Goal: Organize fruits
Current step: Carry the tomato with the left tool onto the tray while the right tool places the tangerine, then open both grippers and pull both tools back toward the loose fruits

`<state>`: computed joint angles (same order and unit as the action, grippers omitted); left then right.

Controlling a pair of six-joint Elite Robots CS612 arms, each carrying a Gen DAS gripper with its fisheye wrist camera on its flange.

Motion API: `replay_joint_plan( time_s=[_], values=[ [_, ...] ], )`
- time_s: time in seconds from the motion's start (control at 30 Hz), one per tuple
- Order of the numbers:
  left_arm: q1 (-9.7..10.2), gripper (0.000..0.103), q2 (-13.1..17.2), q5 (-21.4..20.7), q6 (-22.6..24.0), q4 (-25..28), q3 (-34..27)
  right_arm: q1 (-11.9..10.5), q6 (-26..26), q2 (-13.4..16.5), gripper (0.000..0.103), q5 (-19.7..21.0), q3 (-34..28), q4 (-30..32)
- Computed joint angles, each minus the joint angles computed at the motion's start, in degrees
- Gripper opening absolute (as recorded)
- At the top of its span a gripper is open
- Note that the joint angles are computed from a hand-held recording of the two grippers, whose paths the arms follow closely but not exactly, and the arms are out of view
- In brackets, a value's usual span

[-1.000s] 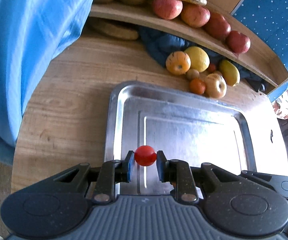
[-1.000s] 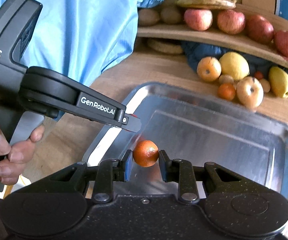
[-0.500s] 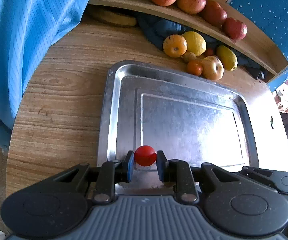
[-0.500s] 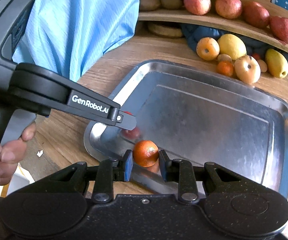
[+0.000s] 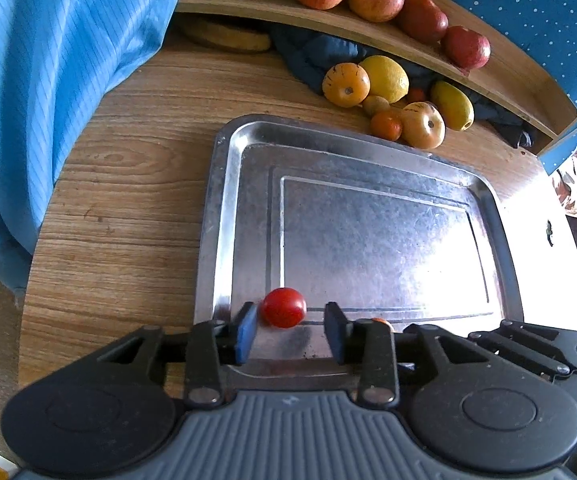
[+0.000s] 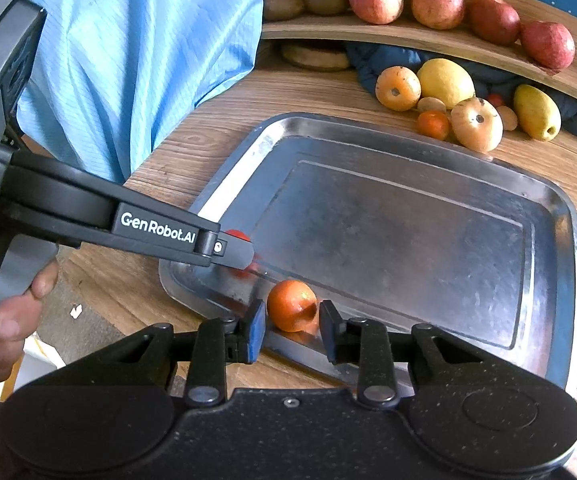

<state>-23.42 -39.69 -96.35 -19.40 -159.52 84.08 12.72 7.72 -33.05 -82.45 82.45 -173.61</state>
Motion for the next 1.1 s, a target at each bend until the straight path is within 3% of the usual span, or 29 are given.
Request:
replay_joint_plan(
  time_s=[0.1,0.47,0.6,0.8,1.1],
  values=[
    [-0.38,0.062,-0.65,1.83,0.20,-0.31,0.74,-0.06,0.27,-0.32,0.038,-0.10,0.64,-0.93],
    [-1.37,0.099,-3.25,5.97,2.23,-1.42,4.12,-0.07,1.09,-2.02,0.066,-1.33,3.89,-5.08],
    [-1.70,0.102,-4.27,6.89,3.83,-0.56,5.25,-0.05,1.61,-2.75,0.083,-1.99,5.30,-6.42],
    [-2.19,0.102,-5.30,8.64,6.51,2.57,5.94,-0.11,2.80,-3.65,0.096,-2.87,7.11,-8.16],
    [-2.48,0.102,-5.15,10.91,7.59,4.82,4.95,-0.12,4.53,-4.48,0.102,-5.57,8.43,-7.05]
  ],
)
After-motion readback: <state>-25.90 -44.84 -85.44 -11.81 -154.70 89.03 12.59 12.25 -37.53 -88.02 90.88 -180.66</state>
